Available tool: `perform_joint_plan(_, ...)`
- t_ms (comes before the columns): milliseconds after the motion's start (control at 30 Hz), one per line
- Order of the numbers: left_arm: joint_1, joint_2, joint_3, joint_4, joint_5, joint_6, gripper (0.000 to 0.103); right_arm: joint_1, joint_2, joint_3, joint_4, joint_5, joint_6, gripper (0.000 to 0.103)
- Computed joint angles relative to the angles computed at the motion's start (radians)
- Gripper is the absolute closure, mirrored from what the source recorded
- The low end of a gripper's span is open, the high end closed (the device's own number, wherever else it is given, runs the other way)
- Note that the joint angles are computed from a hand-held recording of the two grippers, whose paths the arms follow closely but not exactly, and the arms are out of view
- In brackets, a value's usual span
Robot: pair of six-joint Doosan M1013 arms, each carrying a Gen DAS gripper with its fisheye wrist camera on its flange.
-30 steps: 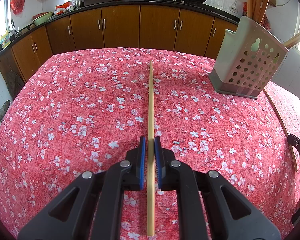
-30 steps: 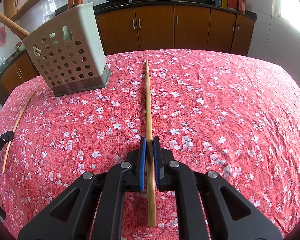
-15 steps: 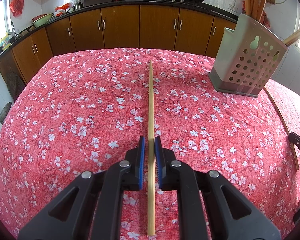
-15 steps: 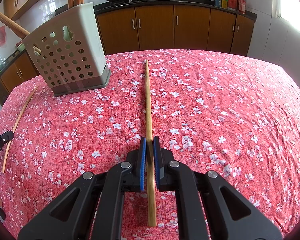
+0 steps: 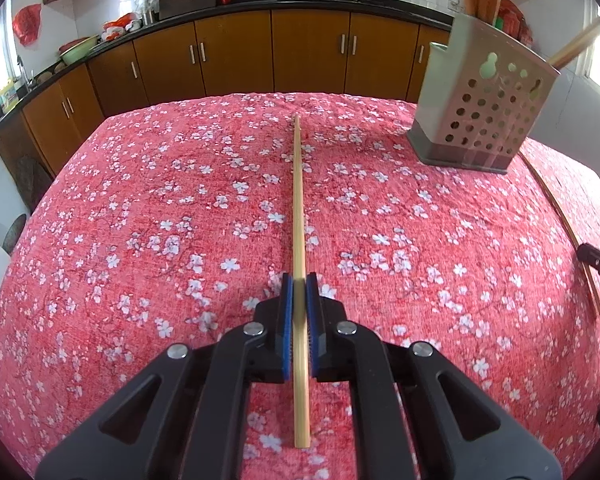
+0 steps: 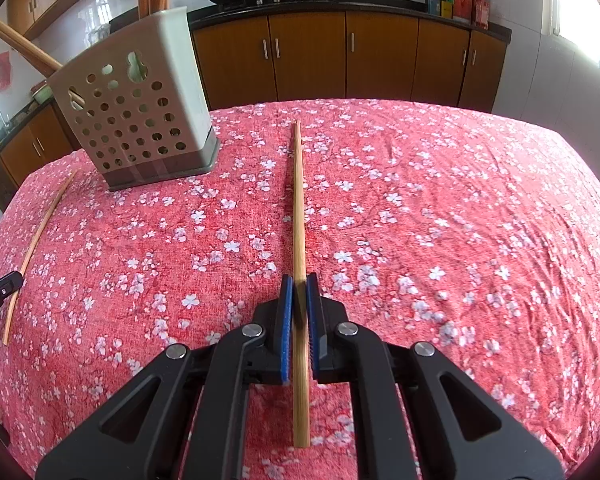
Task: Organize utensils
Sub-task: 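Lift both held chopsticks up over the utensil holder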
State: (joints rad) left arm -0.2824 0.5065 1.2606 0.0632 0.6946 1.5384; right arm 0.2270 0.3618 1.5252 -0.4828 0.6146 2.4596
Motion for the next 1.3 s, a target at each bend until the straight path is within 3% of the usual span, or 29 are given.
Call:
perform_joint_plan(600,0.025,-0.130,0.038,-0.272,-0.232,0.180,0.095,0.015,-0.139,0.072,-0.469,-0.154,0.472,0.095)
perform_joint_plan(867,0.025,-0.129,-0.007,-0.362,-0.227,0.274,0.096,0.014,-0.143,0.047,-0.505,-0.192,0.510,0.095)
perform_joint_plan(1000,0.023,-0.137,-0.023,-0.496,-0.212,0.398,0.096,0.012,-0.154,0.042,-0.551,-0.249,0.546,0.095)
perform_joint_plan(1100,0.021,-0.140,-0.036,-0.585,-0.201,0.490,0.096,0.016,-0.159,0.025,-0.618,-0.289,0.600,0.095)
perform_joint_plan(1300,0.002,-0.141,-0.071,-0.756,-0.218,0.643,0.096,0.025,-0.161,-0.008,-0.900,-0.330,0.842,0.095)
